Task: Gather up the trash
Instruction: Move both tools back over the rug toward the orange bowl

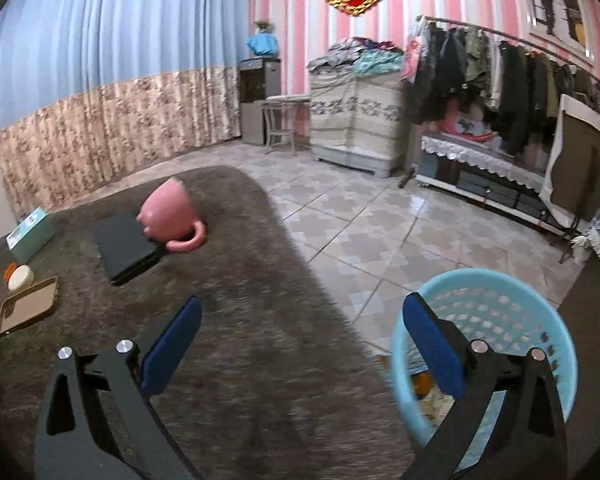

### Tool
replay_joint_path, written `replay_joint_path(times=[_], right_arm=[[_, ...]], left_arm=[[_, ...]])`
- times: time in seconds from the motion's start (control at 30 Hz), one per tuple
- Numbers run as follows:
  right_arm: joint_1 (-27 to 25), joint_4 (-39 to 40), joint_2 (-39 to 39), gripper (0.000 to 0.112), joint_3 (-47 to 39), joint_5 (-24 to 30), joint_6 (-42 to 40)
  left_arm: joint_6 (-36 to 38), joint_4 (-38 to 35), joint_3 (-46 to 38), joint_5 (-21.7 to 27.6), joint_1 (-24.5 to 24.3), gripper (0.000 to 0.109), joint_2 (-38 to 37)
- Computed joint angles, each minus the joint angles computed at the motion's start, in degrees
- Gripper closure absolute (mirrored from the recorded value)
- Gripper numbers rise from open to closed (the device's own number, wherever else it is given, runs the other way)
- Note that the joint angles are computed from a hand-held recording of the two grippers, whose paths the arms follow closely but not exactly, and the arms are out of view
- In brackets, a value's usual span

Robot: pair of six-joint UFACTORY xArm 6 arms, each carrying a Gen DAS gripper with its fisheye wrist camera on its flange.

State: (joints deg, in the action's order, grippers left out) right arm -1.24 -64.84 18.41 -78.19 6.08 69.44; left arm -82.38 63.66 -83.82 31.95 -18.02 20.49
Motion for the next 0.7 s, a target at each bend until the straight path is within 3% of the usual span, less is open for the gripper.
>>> replay_joint_path(times=[0.17, 0.4, 0.6, 0.7], right_arm=[[3.0, 8.8, 2.6, 0.014, -2.0, 0.2, -7.0], [7.1, 13.4, 5.5, 0.014, -5.0, 3.0, -14.1], [9.1, 13.2, 6.9, 0.014, -6.7, 5.7, -17.0], [9.7, 13.9, 7.5, 0.014, -7.4, 6.8, -18.3]], left_arm=[[5.0, -3.9, -3.6, -0.7, 1.7, 0.011, 3.3], [15.2, -10.2, -15.5, 1.0, 3.2, 0.011, 12.2], [24.5, -20.4, -25.6, 2.5, 6.2, 0.026, 19.5], [31.8, -27.8, -30.8, 2.8, 7.0, 0.028, 23.4]])
